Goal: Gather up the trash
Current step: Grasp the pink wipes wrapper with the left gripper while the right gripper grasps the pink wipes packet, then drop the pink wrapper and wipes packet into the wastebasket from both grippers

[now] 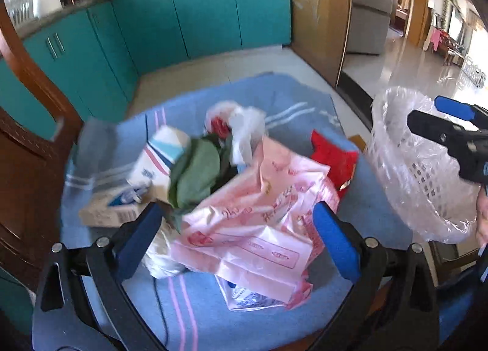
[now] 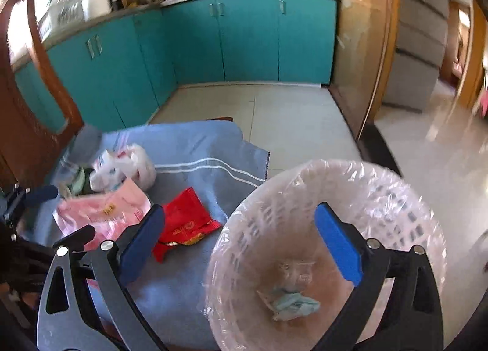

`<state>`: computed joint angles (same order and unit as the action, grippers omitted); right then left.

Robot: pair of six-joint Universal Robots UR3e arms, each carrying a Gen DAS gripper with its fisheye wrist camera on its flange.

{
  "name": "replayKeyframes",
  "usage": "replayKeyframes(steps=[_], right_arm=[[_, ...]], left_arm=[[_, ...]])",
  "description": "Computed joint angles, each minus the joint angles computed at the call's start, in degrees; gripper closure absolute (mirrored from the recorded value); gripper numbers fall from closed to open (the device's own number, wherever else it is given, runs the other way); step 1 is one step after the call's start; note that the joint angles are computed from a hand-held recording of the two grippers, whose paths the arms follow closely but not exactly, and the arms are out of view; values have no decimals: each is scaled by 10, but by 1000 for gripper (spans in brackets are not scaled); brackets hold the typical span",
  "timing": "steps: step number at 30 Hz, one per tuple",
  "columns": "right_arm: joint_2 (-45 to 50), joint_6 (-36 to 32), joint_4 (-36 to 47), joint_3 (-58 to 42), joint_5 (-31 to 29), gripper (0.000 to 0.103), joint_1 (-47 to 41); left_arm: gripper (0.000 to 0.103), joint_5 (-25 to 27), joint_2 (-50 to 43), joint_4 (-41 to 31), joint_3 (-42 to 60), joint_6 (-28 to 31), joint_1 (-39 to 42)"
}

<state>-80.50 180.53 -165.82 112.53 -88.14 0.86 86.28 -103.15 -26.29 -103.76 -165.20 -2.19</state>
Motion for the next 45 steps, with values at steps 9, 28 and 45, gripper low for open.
replayKeyframes(steps=[9, 28, 45], right_arm=[[29, 7, 9, -32, 5, 6, 46], [146, -45, 42, -102, 154, 6, 137], [63, 7, -63, -25, 142, 46, 85]], left_arm=[[41, -56, 33, -33, -21, 12, 38], [64, -190, 134, -54, -77, -7, 162], [64, -341, 258, 18, -175, -12, 274]])
